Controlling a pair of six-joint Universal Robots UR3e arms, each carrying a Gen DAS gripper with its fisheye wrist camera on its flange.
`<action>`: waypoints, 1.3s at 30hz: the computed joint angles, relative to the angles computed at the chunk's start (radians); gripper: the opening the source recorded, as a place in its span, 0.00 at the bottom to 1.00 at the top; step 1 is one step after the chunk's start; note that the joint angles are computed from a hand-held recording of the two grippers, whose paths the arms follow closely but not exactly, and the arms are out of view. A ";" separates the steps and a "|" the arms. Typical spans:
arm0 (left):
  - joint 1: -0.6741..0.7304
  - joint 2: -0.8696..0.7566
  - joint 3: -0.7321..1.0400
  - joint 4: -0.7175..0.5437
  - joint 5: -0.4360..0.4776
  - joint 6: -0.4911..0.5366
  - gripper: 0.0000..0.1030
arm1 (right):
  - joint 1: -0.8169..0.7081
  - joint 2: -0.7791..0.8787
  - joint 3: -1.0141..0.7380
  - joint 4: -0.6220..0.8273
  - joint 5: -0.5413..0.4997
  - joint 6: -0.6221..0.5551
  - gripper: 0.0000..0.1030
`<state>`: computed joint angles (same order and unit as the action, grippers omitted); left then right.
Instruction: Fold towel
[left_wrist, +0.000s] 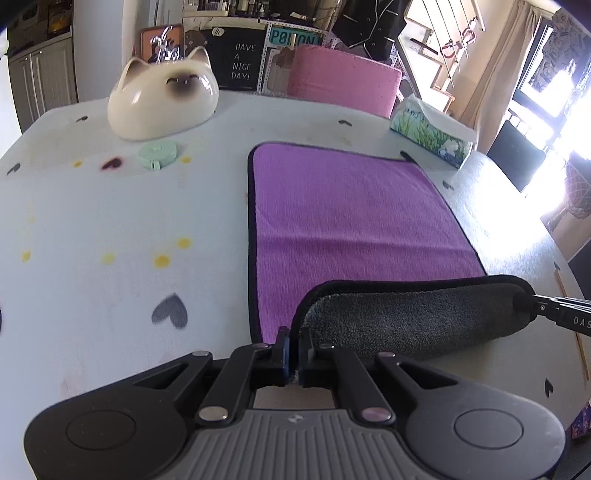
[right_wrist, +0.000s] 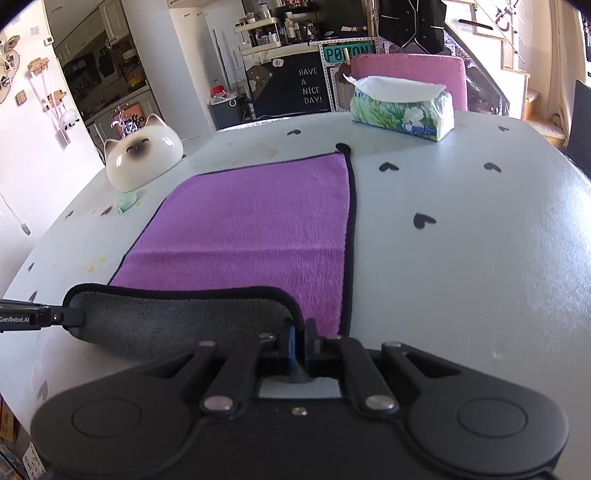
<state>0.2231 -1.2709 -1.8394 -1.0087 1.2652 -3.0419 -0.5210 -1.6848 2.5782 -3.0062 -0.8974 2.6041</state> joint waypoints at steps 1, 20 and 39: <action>-0.001 -0.010 0.016 0.001 -0.001 -0.004 0.04 | 0.003 0.003 -0.014 0.004 0.001 0.008 0.04; -0.045 -0.353 0.452 -0.134 0.035 -0.040 0.04 | 0.159 0.219 -0.406 0.120 -0.100 0.176 0.04; -0.058 -0.803 1.128 -0.394 0.043 -0.055 0.04 | 0.288 0.510 -0.950 0.358 -0.198 0.277 0.04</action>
